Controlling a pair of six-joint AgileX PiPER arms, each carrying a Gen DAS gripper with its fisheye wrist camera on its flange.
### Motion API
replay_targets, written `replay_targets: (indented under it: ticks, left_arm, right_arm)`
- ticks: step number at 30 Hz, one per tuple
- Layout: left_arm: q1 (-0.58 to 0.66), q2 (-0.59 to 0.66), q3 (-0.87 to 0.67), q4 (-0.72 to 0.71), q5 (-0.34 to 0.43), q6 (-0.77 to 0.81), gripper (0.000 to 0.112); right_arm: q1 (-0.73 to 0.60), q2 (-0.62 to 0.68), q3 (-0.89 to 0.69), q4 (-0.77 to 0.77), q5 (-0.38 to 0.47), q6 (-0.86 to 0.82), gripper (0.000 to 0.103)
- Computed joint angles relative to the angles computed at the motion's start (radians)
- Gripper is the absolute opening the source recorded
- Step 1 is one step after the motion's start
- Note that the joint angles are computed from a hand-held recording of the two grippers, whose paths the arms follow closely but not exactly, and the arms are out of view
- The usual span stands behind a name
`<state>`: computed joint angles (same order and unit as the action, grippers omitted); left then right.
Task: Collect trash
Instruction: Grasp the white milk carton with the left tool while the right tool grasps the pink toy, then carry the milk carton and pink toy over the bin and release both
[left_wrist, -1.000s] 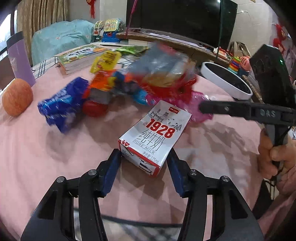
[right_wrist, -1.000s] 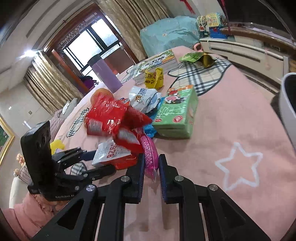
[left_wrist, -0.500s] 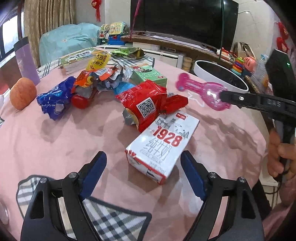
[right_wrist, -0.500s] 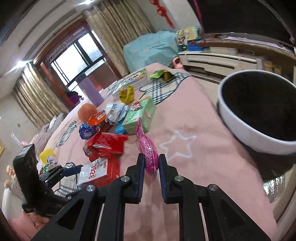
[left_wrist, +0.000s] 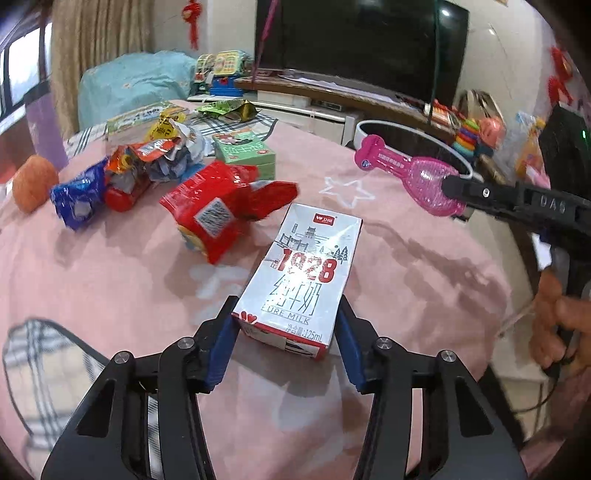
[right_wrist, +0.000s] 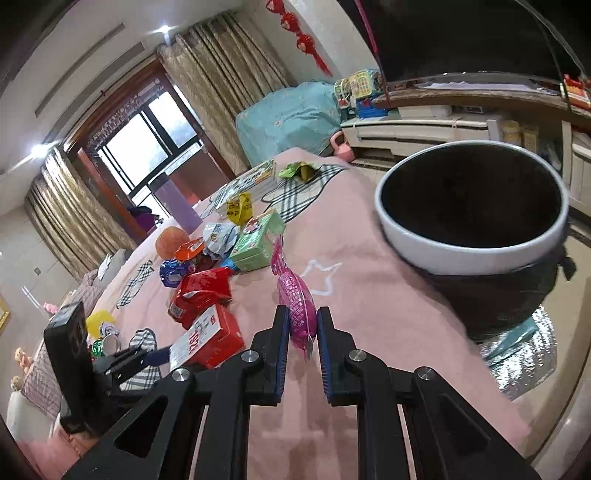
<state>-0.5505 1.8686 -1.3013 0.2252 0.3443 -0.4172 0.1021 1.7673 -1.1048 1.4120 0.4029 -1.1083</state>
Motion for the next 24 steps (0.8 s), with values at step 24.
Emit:
replay_targets:
  ticks: [24]
  left_arm:
    - [-0.145,0.261,-0.508,0.064,0.222,-0.151,0.049]
  right_arm:
    - [-0.168,-0.068,0.082,0.164,-0.019,-0.185,0.015]
